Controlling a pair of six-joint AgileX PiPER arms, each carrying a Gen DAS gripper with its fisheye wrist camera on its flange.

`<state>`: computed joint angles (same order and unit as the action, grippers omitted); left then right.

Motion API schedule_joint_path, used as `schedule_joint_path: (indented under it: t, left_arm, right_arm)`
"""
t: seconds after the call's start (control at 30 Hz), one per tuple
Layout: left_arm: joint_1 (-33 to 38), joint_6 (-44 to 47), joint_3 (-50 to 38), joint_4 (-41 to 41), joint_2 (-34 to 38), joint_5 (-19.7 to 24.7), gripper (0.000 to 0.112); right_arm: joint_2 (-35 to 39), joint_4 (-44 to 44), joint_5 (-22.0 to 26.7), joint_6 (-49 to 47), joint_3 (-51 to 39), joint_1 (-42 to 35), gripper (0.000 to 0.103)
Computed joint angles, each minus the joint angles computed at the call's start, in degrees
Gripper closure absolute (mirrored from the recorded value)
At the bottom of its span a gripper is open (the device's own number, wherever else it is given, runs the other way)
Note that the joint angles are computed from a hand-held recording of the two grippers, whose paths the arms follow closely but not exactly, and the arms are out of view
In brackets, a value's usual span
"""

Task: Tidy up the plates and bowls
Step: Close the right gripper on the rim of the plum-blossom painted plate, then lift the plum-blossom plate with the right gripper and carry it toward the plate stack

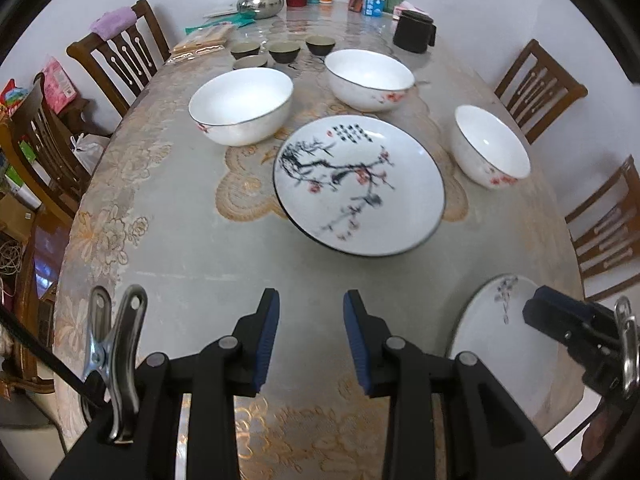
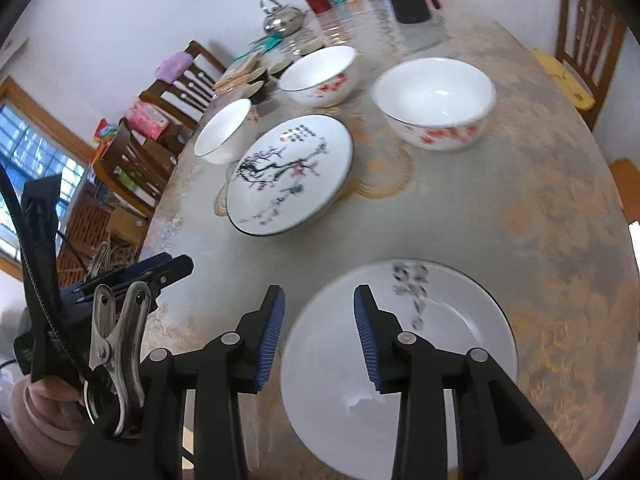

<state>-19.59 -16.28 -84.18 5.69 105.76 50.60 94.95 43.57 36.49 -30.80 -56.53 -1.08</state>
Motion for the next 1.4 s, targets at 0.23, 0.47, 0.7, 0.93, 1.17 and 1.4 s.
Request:
schedule_joint_path:
  t: [0.23,0.47,0.7,0.93,1.17,1.4]
  left_arm:
    - [3.84,5.94,-5.64,-3.5,5.18,1.13,0.078]
    - [6.37,11.67,-15.07,-6.66,12.64,4.17,0.078]
    - [7.55,15.42,-26.93,-7.83,20.87,8.21,0.077]
    - [8.66,17.61,-35.65,-9.95,27.64,11.27,0.077]
    - [9.67,19.83,-39.27,-12.61,31.14,12.59,0.077]
    - [9.97,21.91,-42.09,-14.44,33.39,12.85,0.077]
  right_arm:
    - [6.33,-5.92,-1.02,9.87,-6.8,4.14,0.066]
    - [12.97,-9.15,-0.46,16.63,-14.17,5.71,0.066]
    - [20.06,-14.22,0.14,24.38,-22.95,6.68,0.066]
    - [25.6,-17.61,0.81,29.34,-30.34,7.11,0.059]
    - [29.98,-20.95,1.98,33.61,-35.63,7.74,0.056]
    - [33.47,-23.69,3.71,36.67,-40.6,8.62,0.056]
